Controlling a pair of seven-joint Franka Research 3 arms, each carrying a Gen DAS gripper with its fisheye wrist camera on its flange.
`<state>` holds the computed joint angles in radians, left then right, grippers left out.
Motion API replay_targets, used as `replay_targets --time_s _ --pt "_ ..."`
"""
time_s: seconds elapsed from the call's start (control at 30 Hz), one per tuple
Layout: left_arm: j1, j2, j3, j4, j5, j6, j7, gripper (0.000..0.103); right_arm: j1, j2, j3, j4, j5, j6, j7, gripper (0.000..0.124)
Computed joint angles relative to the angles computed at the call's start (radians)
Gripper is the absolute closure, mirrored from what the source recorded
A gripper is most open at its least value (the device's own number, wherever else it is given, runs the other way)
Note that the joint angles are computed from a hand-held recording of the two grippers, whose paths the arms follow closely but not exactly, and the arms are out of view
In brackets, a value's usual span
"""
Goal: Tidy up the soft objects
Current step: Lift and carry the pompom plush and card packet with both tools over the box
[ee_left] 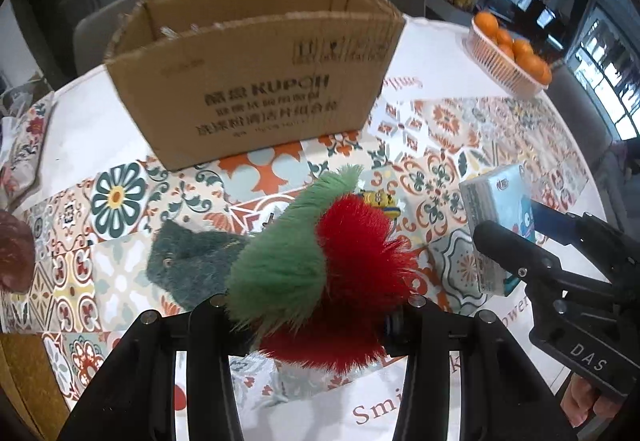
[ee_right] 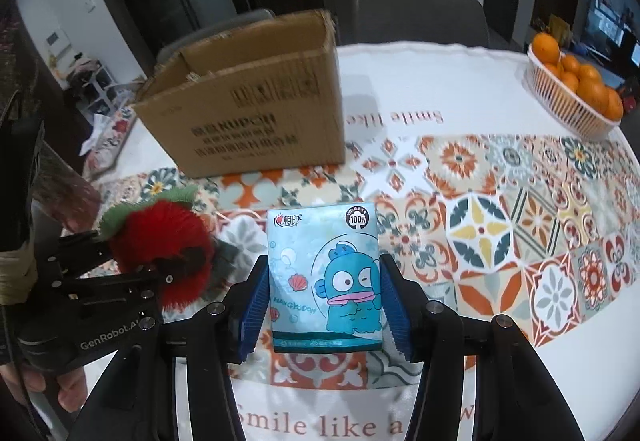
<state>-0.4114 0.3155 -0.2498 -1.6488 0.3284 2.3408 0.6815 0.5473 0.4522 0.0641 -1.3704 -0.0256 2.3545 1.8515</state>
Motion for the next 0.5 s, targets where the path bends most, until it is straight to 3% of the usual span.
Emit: replay_targets --time_s 0.5 --pt "-0.004 -0.169 0.002 -0.113 0.169 0.015 -0.207 0.059 0.007 -0.048 0.021 -0.002 0.016 0.117 -0.066 0.070"
